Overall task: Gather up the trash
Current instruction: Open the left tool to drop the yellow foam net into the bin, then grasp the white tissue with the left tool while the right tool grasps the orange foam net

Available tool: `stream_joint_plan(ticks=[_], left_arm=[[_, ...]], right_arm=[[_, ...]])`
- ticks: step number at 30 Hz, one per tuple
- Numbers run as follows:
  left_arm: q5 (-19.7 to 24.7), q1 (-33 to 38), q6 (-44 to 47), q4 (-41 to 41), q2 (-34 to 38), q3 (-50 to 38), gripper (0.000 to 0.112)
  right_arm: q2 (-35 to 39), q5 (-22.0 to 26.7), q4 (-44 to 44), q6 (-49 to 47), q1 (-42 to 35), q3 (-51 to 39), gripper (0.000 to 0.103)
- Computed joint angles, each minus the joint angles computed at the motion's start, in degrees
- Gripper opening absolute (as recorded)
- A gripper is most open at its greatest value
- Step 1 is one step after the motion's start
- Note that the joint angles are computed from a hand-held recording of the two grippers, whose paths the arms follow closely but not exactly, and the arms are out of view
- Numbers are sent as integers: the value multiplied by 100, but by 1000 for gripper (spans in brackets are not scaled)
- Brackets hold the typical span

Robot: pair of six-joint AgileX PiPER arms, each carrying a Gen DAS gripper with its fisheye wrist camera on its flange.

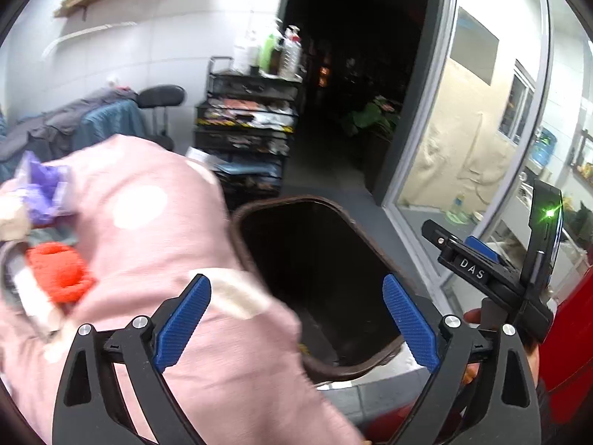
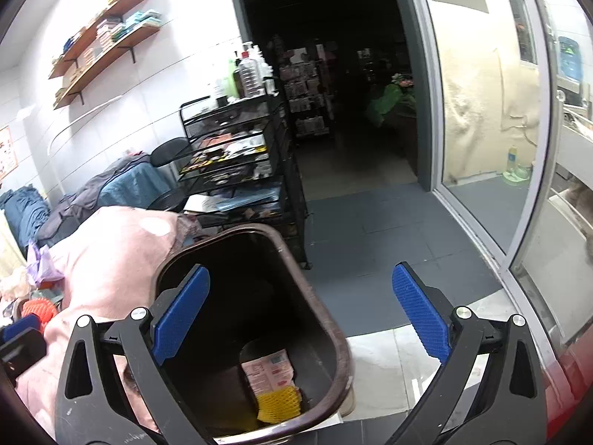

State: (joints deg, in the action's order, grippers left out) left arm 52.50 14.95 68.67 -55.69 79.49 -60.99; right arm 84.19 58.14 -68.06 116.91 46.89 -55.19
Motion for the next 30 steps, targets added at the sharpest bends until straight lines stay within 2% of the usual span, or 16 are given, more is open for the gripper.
stream_joint_plan(ticks=[4,12,18,25,30], left_arm=[[79,665,327,-101,-121,93,95],[145,1863,509,-47,128,-146,96],[-32,2632,626,20,410,-377,96],[4,3290,423,175,861,-787,96],[121,3621,97,521,1257,-1128,96]], right_arm=[[233,-109,49,-237,87,-267,97],[761,-855,111,-844,278,-1014,97],[1273,-1703,439,-1920,381,-1895,97],[2170,-2256,1889,-4038,444,-3425,97],[2824,-2187,2953,-5459,518,-4532,97]])
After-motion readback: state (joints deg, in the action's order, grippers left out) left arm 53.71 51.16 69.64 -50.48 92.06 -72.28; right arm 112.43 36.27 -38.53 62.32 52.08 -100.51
